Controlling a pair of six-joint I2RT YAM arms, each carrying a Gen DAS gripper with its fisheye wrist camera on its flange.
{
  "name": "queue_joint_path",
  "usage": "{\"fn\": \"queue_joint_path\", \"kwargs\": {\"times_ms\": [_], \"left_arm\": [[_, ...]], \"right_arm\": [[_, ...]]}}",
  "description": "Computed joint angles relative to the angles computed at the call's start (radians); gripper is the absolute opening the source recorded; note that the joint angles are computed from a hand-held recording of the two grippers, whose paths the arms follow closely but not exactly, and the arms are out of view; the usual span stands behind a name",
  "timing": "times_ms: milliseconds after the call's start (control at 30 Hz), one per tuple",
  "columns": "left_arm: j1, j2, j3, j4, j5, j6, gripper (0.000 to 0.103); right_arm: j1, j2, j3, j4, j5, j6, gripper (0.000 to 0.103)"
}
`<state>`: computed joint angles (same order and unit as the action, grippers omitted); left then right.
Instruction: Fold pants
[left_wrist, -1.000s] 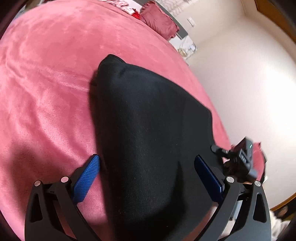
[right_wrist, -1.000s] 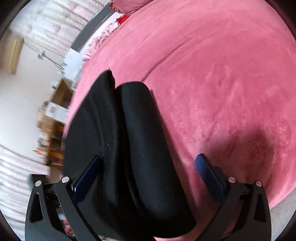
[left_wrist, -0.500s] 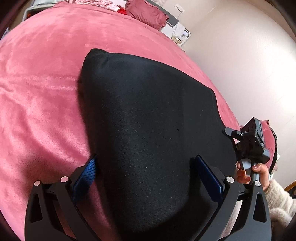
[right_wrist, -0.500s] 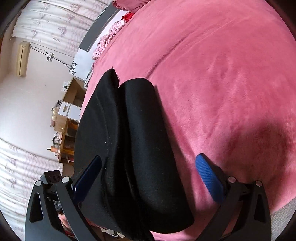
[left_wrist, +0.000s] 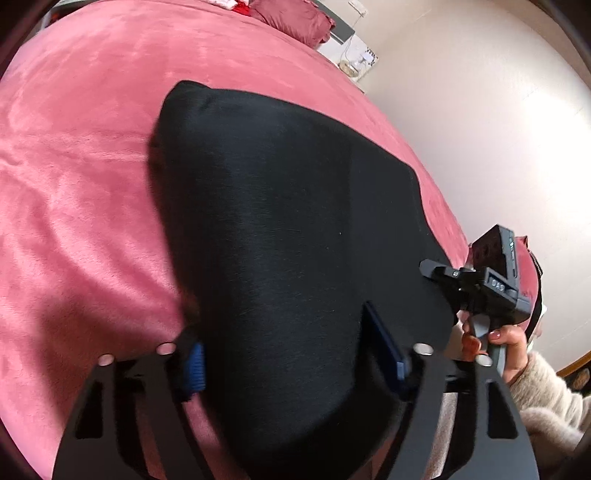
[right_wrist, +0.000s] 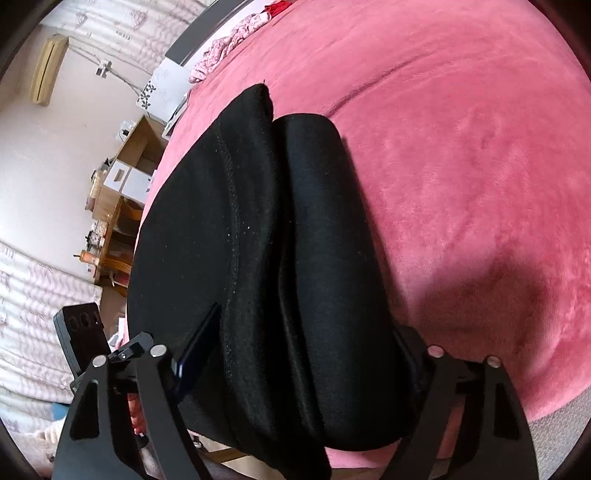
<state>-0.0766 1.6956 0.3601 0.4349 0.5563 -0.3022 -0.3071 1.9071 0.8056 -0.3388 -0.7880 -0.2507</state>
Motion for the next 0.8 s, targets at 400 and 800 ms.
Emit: {"fn": "queue_joint_path", "kwargs": {"times_ms": [400,800], "left_arm": [[-0.094,-0.19,-0.067,-0.041,-0.15,0.029,0.047],[-0.007,-0.313,0.012,-0.163,-0.263,0.193,0.046]], "right_arm": [[0.046,-0.205,-0.159,0.138,0.018,0.051,0.056],[0.247,-0.167,-0.16,0.447,-0.002,0.291,0.053]]}}
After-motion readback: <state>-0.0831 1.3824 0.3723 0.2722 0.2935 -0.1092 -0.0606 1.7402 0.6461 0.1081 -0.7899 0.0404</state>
